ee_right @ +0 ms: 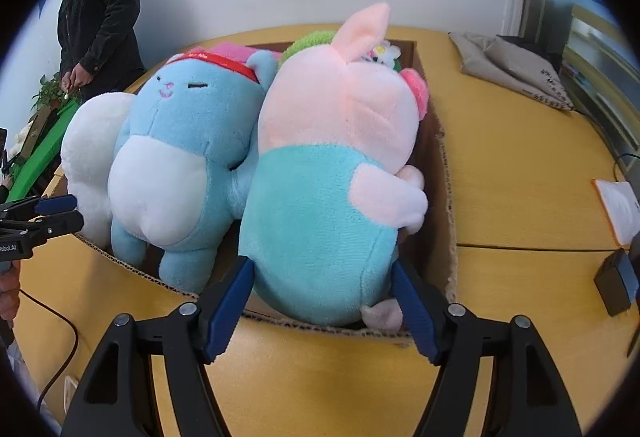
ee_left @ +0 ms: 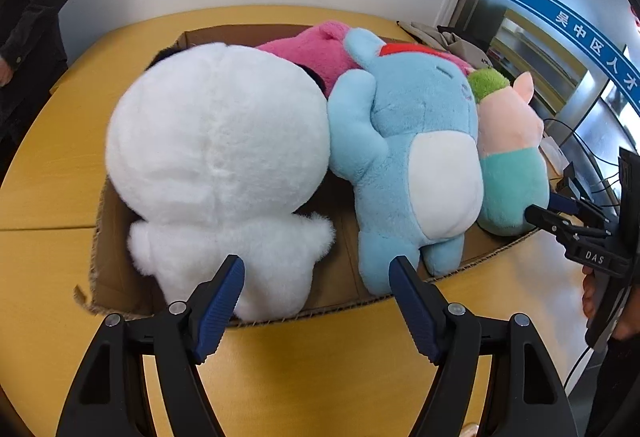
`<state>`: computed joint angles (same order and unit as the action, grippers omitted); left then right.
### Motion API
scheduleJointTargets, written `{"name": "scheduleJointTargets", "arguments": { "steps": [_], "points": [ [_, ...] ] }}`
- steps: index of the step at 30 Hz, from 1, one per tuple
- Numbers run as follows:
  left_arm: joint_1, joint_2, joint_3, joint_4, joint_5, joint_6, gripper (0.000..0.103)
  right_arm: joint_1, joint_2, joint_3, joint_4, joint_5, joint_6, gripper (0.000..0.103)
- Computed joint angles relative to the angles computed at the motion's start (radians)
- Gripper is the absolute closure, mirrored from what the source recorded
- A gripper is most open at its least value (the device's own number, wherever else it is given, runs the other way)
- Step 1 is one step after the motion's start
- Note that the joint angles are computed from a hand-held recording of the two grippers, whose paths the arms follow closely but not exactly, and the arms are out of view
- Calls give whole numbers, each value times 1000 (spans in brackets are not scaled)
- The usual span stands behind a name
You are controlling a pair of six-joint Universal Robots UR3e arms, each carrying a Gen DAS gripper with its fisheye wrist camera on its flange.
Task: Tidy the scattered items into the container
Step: 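Open both tools and pull them back from the box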
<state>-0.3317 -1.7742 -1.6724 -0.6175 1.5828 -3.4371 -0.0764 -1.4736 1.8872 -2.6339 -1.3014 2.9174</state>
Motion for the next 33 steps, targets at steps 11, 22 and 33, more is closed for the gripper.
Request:
{"name": "scheduleJointTargets", "arguments": {
  "steps": [11,22,33],
  "points": [
    [-188,20,119,-14,290,-105,0,-9,-248,121,-13,73,77,12],
    [-245,-32,173,-57,293,-139,0,35,-249,140,-77,-25,111,0],
    [-240,-13,150,-61,270,-151,0,33,-248,130,-60,-52,104,0]
  ]
}}
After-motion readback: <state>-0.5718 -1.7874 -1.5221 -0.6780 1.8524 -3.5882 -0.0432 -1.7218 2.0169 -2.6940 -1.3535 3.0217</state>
